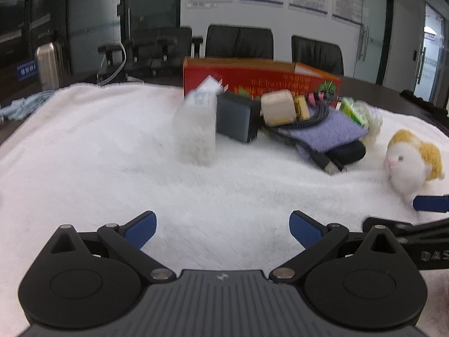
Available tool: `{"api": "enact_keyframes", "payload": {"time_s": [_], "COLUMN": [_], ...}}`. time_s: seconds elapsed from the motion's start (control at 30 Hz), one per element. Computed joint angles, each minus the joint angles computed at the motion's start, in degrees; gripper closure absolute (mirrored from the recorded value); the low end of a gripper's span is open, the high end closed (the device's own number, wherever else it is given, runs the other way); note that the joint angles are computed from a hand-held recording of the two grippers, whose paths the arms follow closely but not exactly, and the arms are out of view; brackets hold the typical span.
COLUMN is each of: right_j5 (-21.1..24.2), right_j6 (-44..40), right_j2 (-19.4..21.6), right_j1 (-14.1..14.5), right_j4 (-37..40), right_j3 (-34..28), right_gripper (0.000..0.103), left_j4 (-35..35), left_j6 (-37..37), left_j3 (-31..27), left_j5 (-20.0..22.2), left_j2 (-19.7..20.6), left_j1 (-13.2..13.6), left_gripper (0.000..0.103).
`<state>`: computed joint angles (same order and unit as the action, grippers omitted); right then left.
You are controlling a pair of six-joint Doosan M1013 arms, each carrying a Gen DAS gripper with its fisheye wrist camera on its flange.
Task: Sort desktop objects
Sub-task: 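Grasp the white plastic bottle with the left tool while the right tool grasps the plush sheep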
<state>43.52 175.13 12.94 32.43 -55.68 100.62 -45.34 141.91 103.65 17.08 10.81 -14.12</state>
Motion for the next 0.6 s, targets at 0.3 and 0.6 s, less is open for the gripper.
{"api": "enact_keyframes", "payload": {"time_s": [0.3, 0.6], "right_j5": [-3.98, -3.97], "right_j6": [-4.06, -10.32], "right_j2": [-5.14, -8.76], "right_j1": [-0.03, -3.62], "right_j4": [-4.13, -8.76], "right_j3": [5.09, 7.46], "right_gripper": [0.004, 0.005], "left_j4": [-3.4, 5.75], "left_j6": [2.63, -8.27], "left_j3": [-4.36, -9.1], "left_j5": [-0.63, 1.38], "left_j2": [2.03, 5.04], "left_j1": [0.22, -0.76], "left_gripper": [0.0, 0.005]}}
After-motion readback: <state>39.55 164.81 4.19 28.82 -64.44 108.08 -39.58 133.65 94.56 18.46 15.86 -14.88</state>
